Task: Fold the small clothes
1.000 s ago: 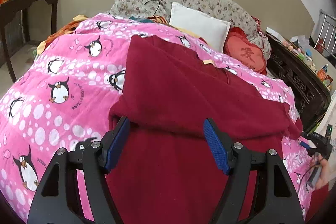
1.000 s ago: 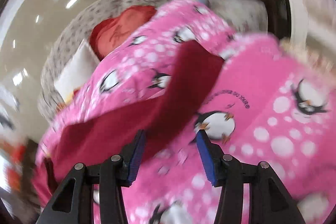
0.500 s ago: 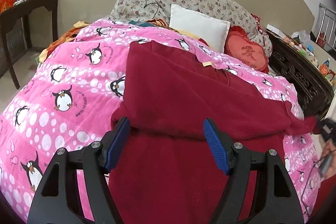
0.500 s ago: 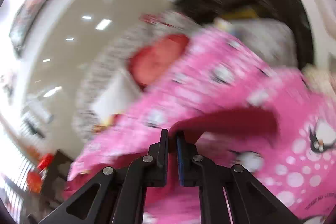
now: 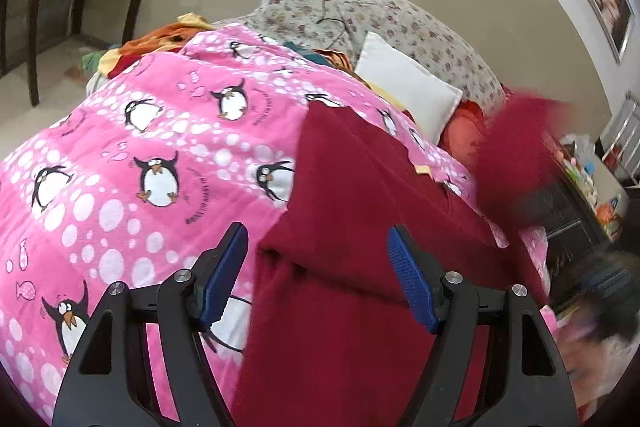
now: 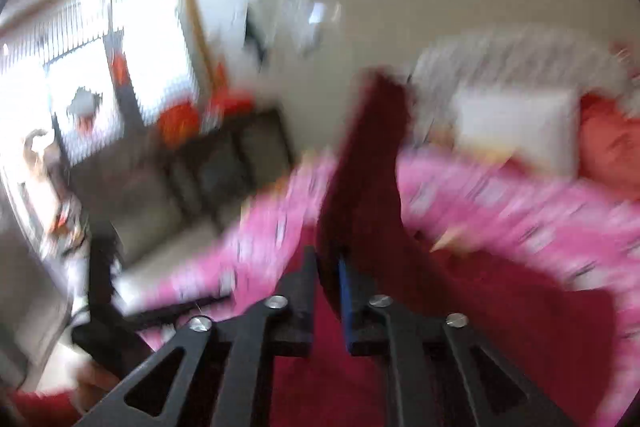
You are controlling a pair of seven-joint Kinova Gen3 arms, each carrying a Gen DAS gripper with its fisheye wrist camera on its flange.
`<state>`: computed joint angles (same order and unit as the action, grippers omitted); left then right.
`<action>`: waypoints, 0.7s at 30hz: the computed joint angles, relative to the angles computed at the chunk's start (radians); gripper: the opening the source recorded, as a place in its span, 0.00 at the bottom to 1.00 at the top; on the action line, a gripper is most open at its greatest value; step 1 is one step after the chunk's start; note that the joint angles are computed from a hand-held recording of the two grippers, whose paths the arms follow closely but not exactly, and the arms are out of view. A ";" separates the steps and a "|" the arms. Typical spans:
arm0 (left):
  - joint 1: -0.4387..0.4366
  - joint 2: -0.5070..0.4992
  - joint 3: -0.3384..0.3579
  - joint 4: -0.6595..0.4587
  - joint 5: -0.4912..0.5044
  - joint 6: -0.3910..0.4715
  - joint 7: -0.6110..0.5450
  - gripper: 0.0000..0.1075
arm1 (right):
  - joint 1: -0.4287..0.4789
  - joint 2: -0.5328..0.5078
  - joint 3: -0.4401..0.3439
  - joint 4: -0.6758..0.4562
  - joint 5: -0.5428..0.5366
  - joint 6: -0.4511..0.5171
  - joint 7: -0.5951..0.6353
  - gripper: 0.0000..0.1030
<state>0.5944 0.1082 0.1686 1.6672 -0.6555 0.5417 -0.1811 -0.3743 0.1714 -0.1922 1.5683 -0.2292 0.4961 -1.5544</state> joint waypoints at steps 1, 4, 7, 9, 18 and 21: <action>-0.009 0.000 0.000 0.002 0.020 -0.006 -0.014 0.68 | 0.025 0.036 -0.021 -0.006 -0.041 0.020 0.008 0.24; -0.027 0.005 0.005 0.000 0.065 -0.024 -0.084 0.68 | 0.160 0.031 -0.133 0.018 -0.149 0.042 0.076 0.24; -0.019 0.026 0.001 -0.028 0.072 -0.008 -0.129 0.68 | 0.281 -0.091 -0.211 0.122 -0.132 -0.031 0.088 0.30; -0.030 0.054 0.007 -0.065 0.116 -0.002 -0.200 0.68 | 0.362 -0.166 -0.263 0.180 -0.079 -0.068 0.023 0.36; 0.066 0.231 -0.084 -0.286 0.092 0.128 -0.317 0.59 | 0.468 -0.285 -0.202 0.286 0.139 -0.048 -0.263 0.42; 0.104 0.269 -0.106 -0.350 0.086 0.182 -0.390 0.17 | 0.415 -0.298 -0.125 0.308 0.097 -0.060 -0.246 0.42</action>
